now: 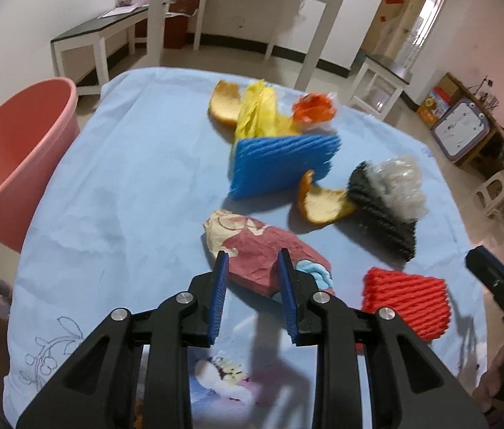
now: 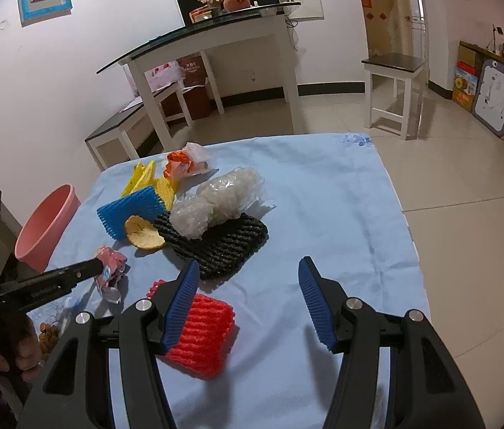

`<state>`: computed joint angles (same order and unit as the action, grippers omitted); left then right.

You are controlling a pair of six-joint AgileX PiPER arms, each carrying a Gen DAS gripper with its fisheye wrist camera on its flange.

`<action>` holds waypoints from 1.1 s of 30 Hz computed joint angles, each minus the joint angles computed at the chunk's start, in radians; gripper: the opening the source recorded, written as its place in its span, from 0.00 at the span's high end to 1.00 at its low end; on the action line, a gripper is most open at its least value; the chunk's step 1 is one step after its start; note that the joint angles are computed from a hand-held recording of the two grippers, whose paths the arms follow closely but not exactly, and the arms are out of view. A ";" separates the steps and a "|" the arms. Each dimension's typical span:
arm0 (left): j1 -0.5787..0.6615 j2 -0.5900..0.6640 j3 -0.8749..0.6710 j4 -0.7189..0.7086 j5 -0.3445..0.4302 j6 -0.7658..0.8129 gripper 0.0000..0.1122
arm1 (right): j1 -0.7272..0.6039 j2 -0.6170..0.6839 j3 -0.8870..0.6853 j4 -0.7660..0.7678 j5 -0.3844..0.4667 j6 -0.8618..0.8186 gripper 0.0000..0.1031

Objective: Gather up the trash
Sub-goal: 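Grasp the pink-red paper wrapper with the left tool and lift it, then grasp the clear crinkled plastic bag with the right tool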

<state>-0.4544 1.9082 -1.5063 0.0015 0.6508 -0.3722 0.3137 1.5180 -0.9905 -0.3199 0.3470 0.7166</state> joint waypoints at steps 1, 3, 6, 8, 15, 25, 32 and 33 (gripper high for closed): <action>0.002 0.001 -0.001 -0.005 0.001 0.000 0.75 | -0.007 0.004 -0.003 0.029 -0.006 -0.031 0.44; 0.004 0.005 -0.011 -0.018 0.020 -0.005 0.75 | -0.018 0.010 -0.007 0.073 -0.015 -0.083 0.45; -0.010 0.019 -0.040 0.021 0.055 -0.048 0.75 | -0.031 0.019 -0.018 0.143 -0.020 -0.167 0.45; -0.021 0.033 -0.059 0.048 0.080 -0.078 0.73 | -0.036 0.022 -0.024 0.177 -0.027 -0.212 0.44; -0.029 0.066 -0.116 0.010 0.134 -0.089 0.63 | -0.048 0.053 -0.067 0.292 -0.039 -0.355 0.43; -0.055 0.063 -0.085 0.013 0.078 -0.069 0.72 | -0.041 0.171 -0.215 0.450 -0.004 -0.520 0.42; -0.059 -0.003 -0.015 0.040 0.019 -0.060 0.91 | -0.022 0.265 -0.332 0.408 0.058 -0.453 0.42; -0.055 -0.010 -0.010 0.038 0.013 -0.054 0.91 | -0.020 0.273 -0.340 0.398 0.062 -0.441 0.42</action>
<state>-0.5099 1.8987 -1.5160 0.0391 0.6641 -0.4262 0.2940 1.7906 -1.3306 0.0778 0.4087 0.2756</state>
